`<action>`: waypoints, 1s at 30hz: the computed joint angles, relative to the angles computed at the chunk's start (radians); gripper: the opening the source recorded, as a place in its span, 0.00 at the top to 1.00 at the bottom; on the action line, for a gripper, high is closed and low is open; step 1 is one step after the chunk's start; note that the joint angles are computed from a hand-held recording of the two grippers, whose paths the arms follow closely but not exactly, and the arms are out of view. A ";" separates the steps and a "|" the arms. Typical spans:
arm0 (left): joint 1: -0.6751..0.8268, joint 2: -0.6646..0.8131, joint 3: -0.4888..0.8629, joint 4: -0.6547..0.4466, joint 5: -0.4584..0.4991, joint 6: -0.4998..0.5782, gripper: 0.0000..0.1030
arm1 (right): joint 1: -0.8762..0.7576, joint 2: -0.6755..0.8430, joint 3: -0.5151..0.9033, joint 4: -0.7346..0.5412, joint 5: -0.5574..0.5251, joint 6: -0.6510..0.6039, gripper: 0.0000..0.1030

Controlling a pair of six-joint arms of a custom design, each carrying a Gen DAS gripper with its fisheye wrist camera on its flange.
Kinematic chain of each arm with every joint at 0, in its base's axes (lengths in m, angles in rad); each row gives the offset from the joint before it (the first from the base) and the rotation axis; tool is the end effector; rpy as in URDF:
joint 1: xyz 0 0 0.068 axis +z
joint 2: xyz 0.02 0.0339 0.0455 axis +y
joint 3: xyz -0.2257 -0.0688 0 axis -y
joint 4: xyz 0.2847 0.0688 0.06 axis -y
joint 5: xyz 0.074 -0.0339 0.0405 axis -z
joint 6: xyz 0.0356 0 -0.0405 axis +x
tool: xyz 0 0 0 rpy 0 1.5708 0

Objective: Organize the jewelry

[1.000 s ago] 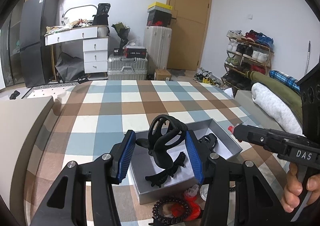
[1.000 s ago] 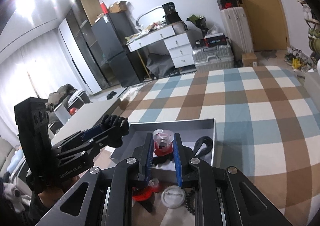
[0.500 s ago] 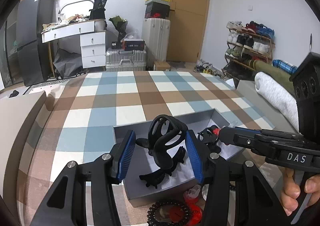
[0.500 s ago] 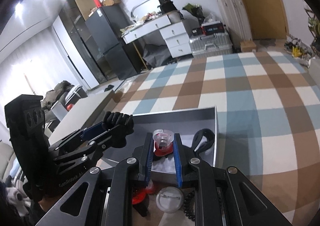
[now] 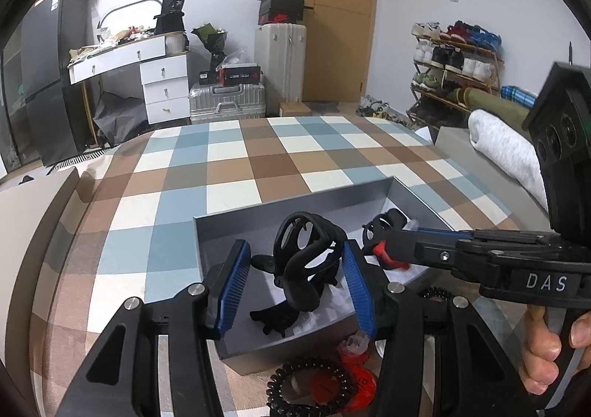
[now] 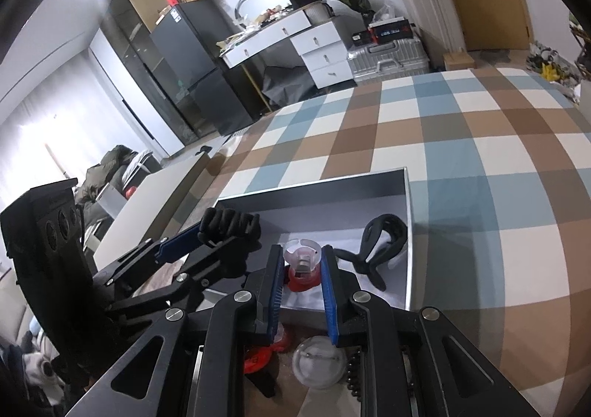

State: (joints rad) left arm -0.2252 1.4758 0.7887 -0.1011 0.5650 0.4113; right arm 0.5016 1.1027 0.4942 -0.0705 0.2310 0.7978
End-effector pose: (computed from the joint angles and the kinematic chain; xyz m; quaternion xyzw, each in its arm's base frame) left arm 0.3175 -0.0923 0.1302 0.3788 0.8099 -0.2225 0.3886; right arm 0.2412 0.1230 0.1332 0.1814 0.8791 0.1764 0.4040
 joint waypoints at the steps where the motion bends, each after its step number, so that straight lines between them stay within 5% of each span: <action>1: -0.003 -0.002 -0.003 0.002 -0.006 0.004 0.56 | 0.002 0.005 0.001 0.002 -0.002 0.002 0.80; 11: 0.004 -0.025 0.006 -0.091 0.010 0.057 0.54 | 0.043 -0.081 -0.022 -0.056 0.069 0.016 0.74; 15: 0.018 -0.051 -0.010 -0.109 0.037 0.062 0.23 | 0.063 -0.183 -0.052 -0.131 0.073 0.019 0.70; 18: 0.035 -0.082 -0.021 -0.125 0.063 0.061 0.21 | 0.092 -0.246 -0.069 -0.188 0.122 0.044 0.58; 20: 0.052 -0.109 -0.030 -0.136 0.074 0.061 0.18 | 0.103 -0.283 -0.078 -0.227 0.143 0.063 0.38; 23: 0.087 -0.142 -0.045 -0.150 0.098 0.061 0.01 | 0.129 -0.322 -0.084 -0.289 0.188 0.090 0.16; 26: 0.120 -0.147 -0.049 -0.174 0.134 0.073 0.01 | 0.161 -0.350 -0.086 -0.357 0.235 0.115 0.05; 30: 0.137 -0.129 -0.054 -0.176 0.123 0.087 0.01 | 0.197 -0.295 -0.043 -0.442 0.292 0.120 0.05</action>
